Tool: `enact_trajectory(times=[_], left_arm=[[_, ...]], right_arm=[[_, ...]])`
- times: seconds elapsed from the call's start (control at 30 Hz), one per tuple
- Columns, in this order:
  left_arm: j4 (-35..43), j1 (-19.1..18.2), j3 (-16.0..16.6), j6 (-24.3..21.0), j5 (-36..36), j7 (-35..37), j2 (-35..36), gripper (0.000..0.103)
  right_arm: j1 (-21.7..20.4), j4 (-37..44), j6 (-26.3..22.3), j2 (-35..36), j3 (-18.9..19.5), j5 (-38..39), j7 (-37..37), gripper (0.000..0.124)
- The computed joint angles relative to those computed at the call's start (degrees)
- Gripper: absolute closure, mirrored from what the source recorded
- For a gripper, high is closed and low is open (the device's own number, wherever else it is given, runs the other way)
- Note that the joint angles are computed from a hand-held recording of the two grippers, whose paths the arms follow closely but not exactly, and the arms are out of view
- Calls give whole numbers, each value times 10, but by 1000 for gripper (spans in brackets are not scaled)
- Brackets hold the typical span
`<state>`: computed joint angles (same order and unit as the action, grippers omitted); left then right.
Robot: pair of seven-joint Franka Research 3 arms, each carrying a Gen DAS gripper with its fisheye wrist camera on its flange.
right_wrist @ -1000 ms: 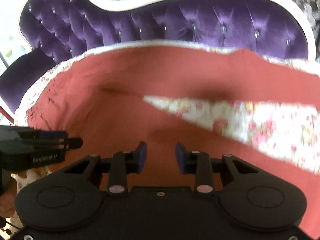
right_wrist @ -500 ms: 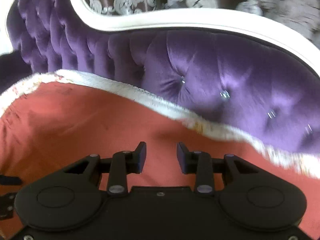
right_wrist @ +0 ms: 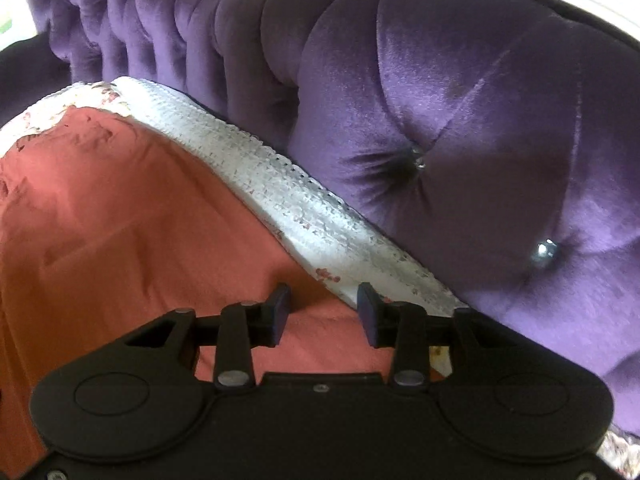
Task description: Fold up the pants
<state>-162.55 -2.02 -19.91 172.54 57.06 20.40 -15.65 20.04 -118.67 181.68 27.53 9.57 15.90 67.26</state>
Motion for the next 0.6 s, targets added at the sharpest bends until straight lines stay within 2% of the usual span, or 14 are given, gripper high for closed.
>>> enact_trajectory(times=[0.03,0.1,0.13,0.17,0.2,0.23,0.27,0.33,0.37,0.4,0.53,0.6], left_arm=[[0,1,1,3,2,-1,0,68],[-2,4,6,14,1,0,1,68],[-4,8,8,21,0,1,1,68],[-6,12,10,28,-2,2,2,68],[-8,10,13,32,-10,10,1,69],[-10,5,20,34,-24,22,-1,69],[-13,2,23,35,-37,32,-4,69],[-19,-1,26,33,-63,52,-16,69],[-23,0,28,34,-73,62,-24,69],[-27,-3,31,34,-86,74,-32,69],[-43,-18,50,30,-136,123,-77,68],[-49,-19,50,29,-153,138,-100,68]], right_arm=[[-30,3,-5,3,30,5,-11,73],[-60,6,-14,5,59,16,-25,73],[-90,6,-23,5,89,23,-44,77],[-123,5,-37,4,123,33,-69,88],[-136,6,-47,4,136,44,-81,102],[-154,6,-60,2,156,62,-94,109],[-170,1,-66,-3,174,85,-105,111],[-153,-22,-32,-23,165,102,-107,111],[-149,-47,0,-43,171,114,-114,111],[-164,-65,25,-56,196,126,-123,111],[-299,-173,118,-125,371,110,-117,111],[-329,-228,151,-172,425,87,-82,111]])
